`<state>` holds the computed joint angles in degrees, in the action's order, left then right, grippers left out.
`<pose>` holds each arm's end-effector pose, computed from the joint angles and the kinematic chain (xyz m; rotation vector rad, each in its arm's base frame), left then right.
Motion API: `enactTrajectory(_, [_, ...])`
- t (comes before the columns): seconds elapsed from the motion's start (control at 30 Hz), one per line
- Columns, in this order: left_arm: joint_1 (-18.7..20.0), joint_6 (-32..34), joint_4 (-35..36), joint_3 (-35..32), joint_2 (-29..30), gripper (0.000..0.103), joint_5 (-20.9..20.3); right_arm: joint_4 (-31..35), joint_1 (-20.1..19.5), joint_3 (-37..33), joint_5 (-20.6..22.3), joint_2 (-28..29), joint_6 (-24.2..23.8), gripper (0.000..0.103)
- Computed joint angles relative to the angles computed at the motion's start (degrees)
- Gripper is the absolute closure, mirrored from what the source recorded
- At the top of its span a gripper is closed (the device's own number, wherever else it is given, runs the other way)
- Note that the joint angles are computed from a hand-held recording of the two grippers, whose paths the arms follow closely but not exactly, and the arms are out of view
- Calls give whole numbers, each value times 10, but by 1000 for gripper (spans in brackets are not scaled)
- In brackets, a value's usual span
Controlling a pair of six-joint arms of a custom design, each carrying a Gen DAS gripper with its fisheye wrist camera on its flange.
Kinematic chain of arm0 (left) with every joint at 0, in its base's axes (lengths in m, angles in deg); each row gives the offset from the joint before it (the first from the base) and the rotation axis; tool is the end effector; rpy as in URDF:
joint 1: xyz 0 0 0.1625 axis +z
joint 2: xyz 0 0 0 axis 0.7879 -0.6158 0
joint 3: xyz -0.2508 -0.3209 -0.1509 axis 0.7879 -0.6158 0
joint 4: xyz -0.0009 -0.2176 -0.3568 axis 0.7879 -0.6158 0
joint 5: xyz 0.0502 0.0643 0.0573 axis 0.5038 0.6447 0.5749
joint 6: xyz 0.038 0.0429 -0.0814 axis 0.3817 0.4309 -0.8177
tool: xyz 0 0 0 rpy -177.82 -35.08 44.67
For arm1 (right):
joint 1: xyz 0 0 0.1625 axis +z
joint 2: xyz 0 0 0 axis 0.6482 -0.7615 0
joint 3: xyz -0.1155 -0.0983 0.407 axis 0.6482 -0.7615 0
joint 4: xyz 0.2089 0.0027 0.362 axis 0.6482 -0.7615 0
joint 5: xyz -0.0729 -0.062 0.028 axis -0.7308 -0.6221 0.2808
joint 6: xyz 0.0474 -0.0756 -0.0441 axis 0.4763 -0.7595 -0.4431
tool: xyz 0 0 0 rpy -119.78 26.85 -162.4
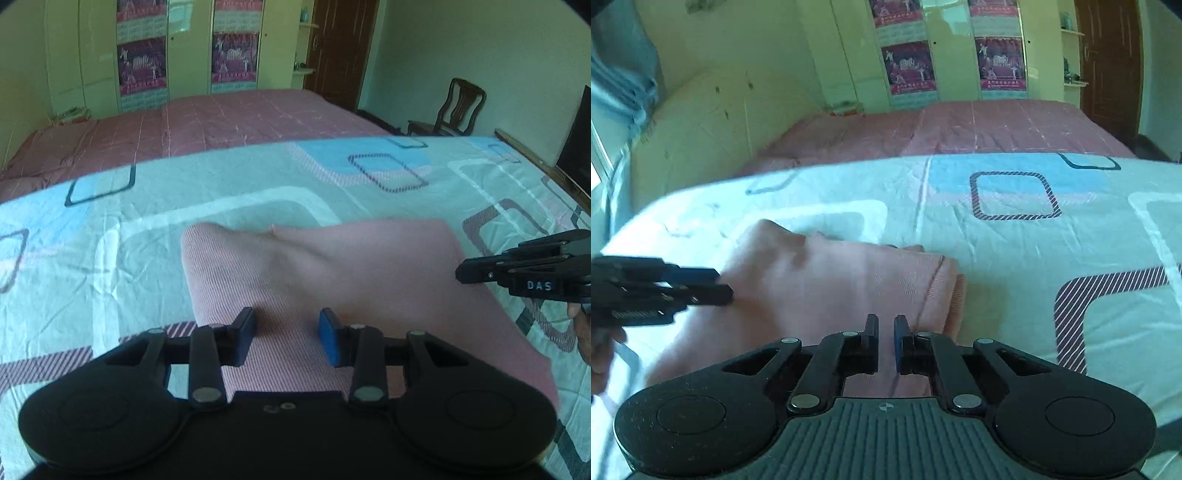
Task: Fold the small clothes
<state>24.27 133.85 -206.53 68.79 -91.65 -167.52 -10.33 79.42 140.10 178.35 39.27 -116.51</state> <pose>0.0147 -0.5770 0.2418 1.4893 2.4654 -0.2618 0.2757 -0.3876 -0.0674 -0.1601 -2.1825 1.0287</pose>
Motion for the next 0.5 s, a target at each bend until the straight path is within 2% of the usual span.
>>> enactTrajectory(0.03, [5, -13, -2, -3, 8, 64, -4, 36, -12, -15, 17, 17, 44, 97])
enactTrajectory(0.07, [6, -24, -3, -5, 10, 63, -8, 48, -13, -7, 10, 9, 64, 97])
enactTrajectory(0.1, [3, -25, -2, -5, 11, 64, -4, 36, -19, 8, -8, -6, 61, 97])
enactTrajectory(0.17, [-2, -18, -1, -2, 2, 65, -2, 5, -12, 21, 0, -12, 21, 97])
enactTrajectory(0.23, [2, -6, 11, 3, -21, 66, -24, -28, 16, 31, 28, -17, 7, 97])
enactTrajectory(0.33, [18, 19, 20, 18, -66, 66, -40, -55, 58, 46, 31, -27, -3, 96])
enactTrajectory(0.37, [26, 25, 21, 24, -81, 67, -41, -45, 71, 43, 32, -22, 7, 96])
enactTrajectory(0.4, [34, 26, 24, 27, -94, 67, -44, -18, 82, 34, 35, -14, 33, 96])
enactTrajectory(0.47, [59, 5, 52, 21, -118, 67, -63, -8, 103, 44, 29, -8, 94, 95])
enactTrajectory(0.5, [68, -13, 72, 16, -124, 67, -69, -9, 110, 54, 16, -8, 131, 85])
